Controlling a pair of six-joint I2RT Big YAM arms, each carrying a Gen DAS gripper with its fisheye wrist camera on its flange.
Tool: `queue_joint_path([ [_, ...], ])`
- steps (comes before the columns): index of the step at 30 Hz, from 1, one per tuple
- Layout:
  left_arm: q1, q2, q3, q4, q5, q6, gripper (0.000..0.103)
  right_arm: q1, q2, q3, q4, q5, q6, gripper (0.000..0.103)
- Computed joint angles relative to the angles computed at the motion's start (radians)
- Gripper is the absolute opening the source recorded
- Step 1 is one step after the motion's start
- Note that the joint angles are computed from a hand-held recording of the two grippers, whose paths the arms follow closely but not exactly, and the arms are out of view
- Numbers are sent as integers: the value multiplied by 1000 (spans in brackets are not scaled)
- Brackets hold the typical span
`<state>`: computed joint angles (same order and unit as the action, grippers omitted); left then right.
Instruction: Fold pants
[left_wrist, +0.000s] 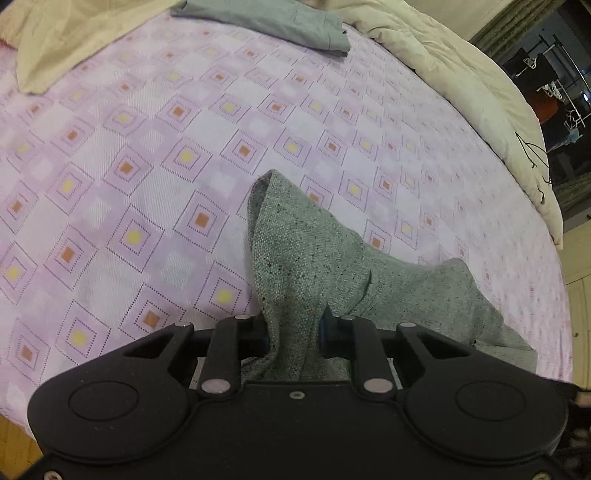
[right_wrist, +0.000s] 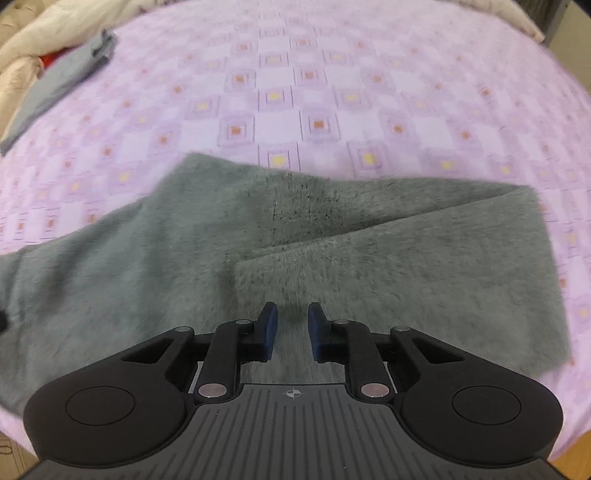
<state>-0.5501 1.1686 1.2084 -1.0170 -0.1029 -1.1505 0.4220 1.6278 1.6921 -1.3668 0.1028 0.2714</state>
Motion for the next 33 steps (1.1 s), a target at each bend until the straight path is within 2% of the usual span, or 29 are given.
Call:
queue_joint_path([
  [2,-6,10,17,-7,-15,-21,26,-2,25,-15,8,9,-5,19],
  [3,-12,14,29,-15,-26,-33,26,2,14,-38,43,20,-14,20],
  [7,-48,41,114,-77,-84,-56,25,13,-16,-72,68,32,-68,19],
  [13,-116,113,277,-183,-181,-108,24,-29,-139,-151,101,-104,-150,18],
  [16,-158,167,376,-249,-238,-145,24,-62,-152,-198,50,-188,-171,18],
  [17,-173,189,415,-275,-255,-161,23,-65,-159,-233,61,-193,-195,18],
  [18,-184,211,453,-299,-268,-180,23,-71,-184,-274,112,-207,-236,17],
  [19,-198,240,503,-331,-283,-200,23,-72,-191,-283,127,-213,-285,17],
  [21,-226,296,602,-387,-317,-217,23,-87,-186,-259,94,-256,-353,17],
  [23,-253,364,718,-429,-348,-223,23,-136,-185,-233,64,-349,-385,17],
  [28,-315,599,1091,-526,-394,-190,23,-276,-196,-184,33,-437,-467,17],
  [31,-334,759,1315,-511,-352,-137,22,-355,-178,-135,7,-451,-503,17],
  [33,-339,901,1510,-500,-287,-90,17,-403,-170,-120,-4,-440,-526,17],
])
